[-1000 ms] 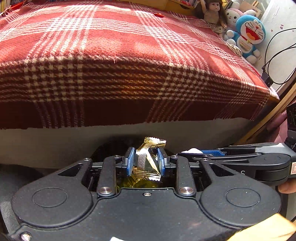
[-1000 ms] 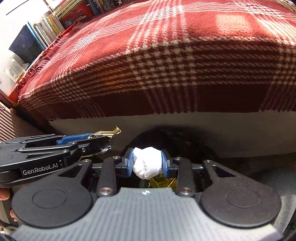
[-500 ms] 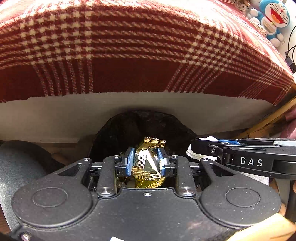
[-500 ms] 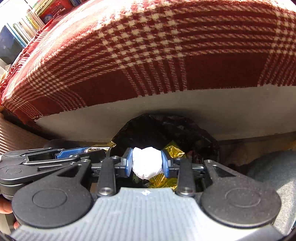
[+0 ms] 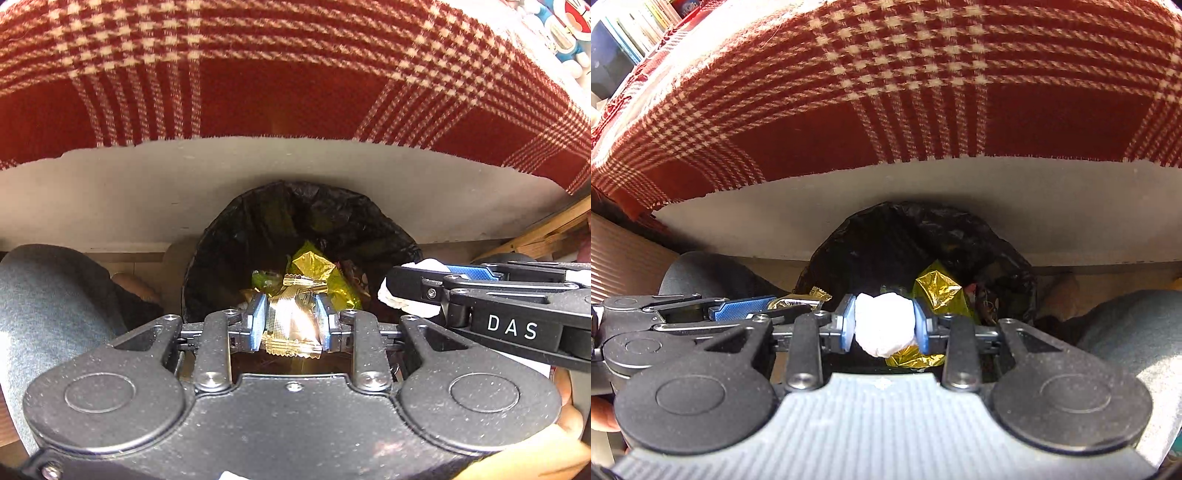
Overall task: Collect trash
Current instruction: 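Open the left tool over the bin while the right tool releases the white tissue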
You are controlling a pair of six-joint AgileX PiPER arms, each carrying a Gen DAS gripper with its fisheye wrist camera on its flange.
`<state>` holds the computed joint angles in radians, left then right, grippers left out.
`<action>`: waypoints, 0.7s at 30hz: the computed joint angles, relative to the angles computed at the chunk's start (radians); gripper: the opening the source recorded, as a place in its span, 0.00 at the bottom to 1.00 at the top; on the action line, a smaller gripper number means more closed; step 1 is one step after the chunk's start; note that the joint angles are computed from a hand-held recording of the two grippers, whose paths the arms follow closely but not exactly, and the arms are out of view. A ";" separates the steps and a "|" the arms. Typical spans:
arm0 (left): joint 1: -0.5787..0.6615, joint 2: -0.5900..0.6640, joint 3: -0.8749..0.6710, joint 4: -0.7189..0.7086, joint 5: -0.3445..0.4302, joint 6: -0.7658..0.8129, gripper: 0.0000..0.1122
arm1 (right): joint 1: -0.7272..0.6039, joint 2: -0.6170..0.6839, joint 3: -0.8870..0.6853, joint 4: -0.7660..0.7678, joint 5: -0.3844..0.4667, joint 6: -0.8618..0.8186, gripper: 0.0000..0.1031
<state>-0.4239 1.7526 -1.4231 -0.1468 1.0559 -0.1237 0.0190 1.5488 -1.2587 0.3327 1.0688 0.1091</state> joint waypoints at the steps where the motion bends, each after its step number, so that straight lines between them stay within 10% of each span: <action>1: -0.001 0.000 0.002 0.001 0.002 -0.004 0.23 | 0.001 0.001 -0.001 0.000 0.003 0.000 0.40; 21: 0.005 0.015 -0.008 0.024 0.026 -0.027 0.38 | 0.030 0.014 -0.013 -0.056 0.006 0.068 0.61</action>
